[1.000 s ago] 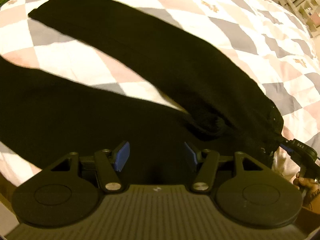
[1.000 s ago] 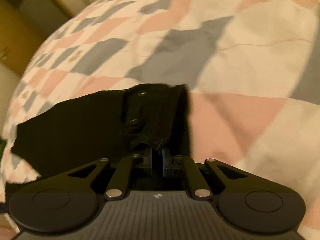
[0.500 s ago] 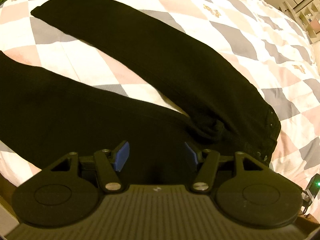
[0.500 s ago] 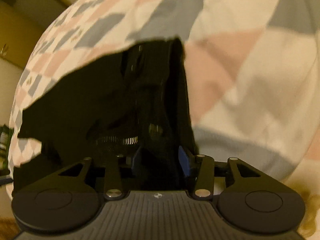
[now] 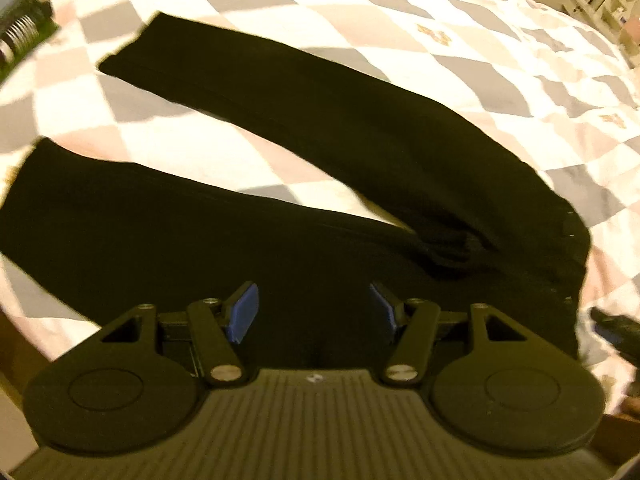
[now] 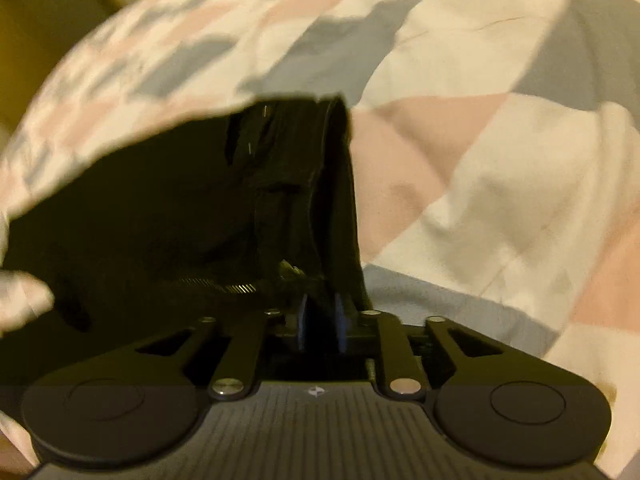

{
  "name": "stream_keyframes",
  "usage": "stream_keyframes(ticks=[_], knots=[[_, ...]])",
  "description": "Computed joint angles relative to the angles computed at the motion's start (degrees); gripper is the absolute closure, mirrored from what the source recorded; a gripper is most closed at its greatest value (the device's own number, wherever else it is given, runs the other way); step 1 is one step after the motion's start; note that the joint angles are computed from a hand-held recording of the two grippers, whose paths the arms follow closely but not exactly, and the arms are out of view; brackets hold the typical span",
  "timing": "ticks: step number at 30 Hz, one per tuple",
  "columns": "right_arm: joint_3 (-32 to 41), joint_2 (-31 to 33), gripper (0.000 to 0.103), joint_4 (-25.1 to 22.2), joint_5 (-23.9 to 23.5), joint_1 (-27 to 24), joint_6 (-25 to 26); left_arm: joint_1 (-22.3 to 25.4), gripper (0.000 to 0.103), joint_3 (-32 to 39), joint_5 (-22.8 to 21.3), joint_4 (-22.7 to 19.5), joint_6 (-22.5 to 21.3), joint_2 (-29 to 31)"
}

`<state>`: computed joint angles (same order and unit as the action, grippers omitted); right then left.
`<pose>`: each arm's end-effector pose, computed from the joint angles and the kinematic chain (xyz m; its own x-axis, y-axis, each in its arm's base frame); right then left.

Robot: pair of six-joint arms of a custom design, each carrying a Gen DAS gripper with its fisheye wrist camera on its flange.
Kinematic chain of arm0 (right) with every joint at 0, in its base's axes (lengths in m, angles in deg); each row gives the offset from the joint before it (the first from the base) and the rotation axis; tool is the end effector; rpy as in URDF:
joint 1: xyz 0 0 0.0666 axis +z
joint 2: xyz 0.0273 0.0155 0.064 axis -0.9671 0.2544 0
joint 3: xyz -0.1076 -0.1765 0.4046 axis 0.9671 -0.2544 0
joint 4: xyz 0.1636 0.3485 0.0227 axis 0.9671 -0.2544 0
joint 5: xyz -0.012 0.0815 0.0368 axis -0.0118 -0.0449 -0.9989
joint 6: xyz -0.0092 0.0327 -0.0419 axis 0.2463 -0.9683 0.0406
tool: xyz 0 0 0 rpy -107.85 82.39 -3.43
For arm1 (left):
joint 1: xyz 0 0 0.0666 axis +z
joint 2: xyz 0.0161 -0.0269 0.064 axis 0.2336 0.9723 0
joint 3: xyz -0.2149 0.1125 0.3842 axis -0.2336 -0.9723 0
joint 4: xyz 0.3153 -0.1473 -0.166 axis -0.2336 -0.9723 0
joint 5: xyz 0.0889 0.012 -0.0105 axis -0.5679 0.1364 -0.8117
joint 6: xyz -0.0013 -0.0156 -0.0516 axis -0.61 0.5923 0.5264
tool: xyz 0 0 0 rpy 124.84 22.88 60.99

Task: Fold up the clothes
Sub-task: 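Release the waistband and pull both grippers back from the trousers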

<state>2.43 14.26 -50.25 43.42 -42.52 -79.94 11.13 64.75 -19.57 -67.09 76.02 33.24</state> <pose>0.3003 0.1819 0.4179 -0.6542 0.6706 -0.3498 0.5824 0.7417 0.3326 0.4476 -0.0228 0.5139 -0.9387 0.1100 -0.3266 0.1426 0.9867 -0.0777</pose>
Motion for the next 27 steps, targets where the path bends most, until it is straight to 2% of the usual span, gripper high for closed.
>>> stream_keyframes(ticks=[1, 3, 5, 9, 12, 14, 16, 18, 27], knots=[[0.2, -0.9, 0.058, 0.0, 0.7, 0.6, -1.4, 0.2, 0.046, 0.1, -1.0, 0.0, -0.7, -0.4], [0.8, -2.6, 0.041, 0.2, 0.8, 2.0, -3.3, 0.6, 0.046, 0.4, -2.7, -0.1, -2.7, -1.3], [2.2, -3.5, 0.04, -0.7, 0.5, 3.8, -5.2, 0.9, 0.045, 0.8, -4.3, -0.2, -5.2, -2.2], [5.4, -3.6, 0.029, -3.0, 2.9, 9.3, -11.9, 3.5, 0.042, 2.4, -2.3, -0.3, -11.1, -3.4], [9.2, -1.6, 0.026, -6.2, 5.9, 14.0, -16.3, 5.9, 0.042, 3.9, -1.1, -0.5, -16.0, -3.7], [12.3, 0.4, 0.024, -9.3, 8.5, 16.8, -19.8, 7.9, 0.042, 5.2, -0.3, -0.7, -19.9, -3.5], [15.5, 2.5, 0.014, -12.5, 11.3, 19.6, -23.7, 10.1, 0.039, 6.6, 1.2, -0.9, -23.8, -3.0], [18.9, 5.2, 0.013, -15.4, 13.8, 21.9, -27.6, 12.9, 0.034, 8.2, 3.2, -1.5, -28.2, -2.2], [36.3, 18.9, 0.011, -27.0, 20.7, 29.9, -41.6, 23.7, 0.034, 17.4, 9.0, -7.9, -44.3, 4.0]])
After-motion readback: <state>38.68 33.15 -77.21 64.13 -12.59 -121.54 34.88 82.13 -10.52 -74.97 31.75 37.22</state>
